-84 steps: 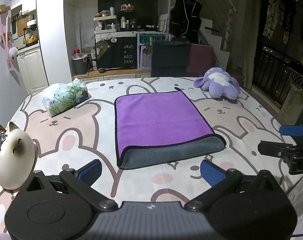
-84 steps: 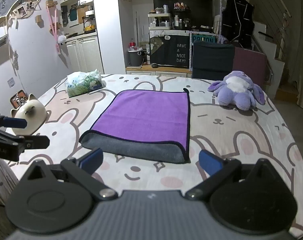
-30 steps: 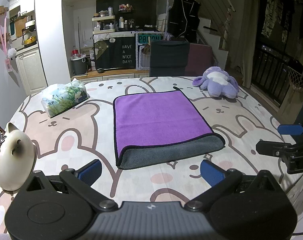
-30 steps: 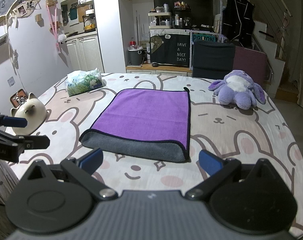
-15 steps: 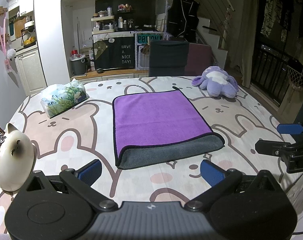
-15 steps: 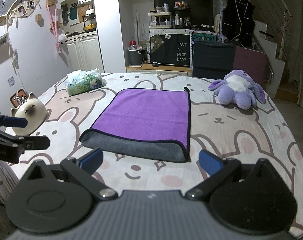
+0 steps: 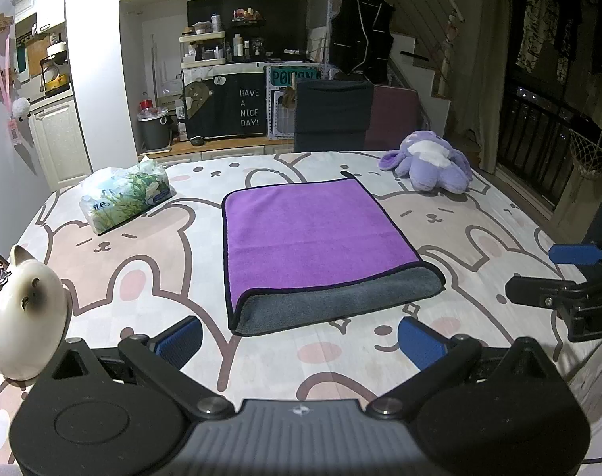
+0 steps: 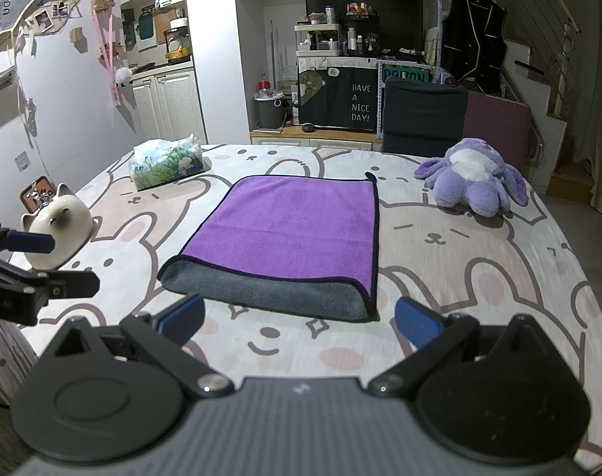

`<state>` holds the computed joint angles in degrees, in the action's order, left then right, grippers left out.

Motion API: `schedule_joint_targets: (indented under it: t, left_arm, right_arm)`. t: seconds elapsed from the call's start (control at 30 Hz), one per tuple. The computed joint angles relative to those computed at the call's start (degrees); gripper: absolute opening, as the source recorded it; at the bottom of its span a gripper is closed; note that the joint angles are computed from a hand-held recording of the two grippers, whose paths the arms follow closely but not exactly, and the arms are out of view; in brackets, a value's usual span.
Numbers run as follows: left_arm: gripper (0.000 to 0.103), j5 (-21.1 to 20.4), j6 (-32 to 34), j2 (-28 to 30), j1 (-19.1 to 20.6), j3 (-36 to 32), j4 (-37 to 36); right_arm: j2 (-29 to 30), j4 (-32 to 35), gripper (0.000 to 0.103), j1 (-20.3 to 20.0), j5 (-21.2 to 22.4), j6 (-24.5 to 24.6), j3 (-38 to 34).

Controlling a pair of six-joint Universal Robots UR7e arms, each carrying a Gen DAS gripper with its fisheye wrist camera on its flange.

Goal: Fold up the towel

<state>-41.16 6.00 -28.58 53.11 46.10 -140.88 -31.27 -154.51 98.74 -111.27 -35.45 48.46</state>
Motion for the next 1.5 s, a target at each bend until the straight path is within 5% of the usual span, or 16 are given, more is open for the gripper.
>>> schedule_joint_targets:
  t: [0.83,1.5]
  left_arm:
    - [0.103,1.6,0.8,1.2,-0.7,-1.1,-1.8]
    - [0.103,2.3,8.9,4.0,-2.0,-4.5,-12.5]
  right_arm:
    - [-0.9,-3.5,0.103,-0.1,1.2,-0.7,2.1]
    - [-0.2,-9.8,0.103,0.2,2.3,-3.1,1.8]
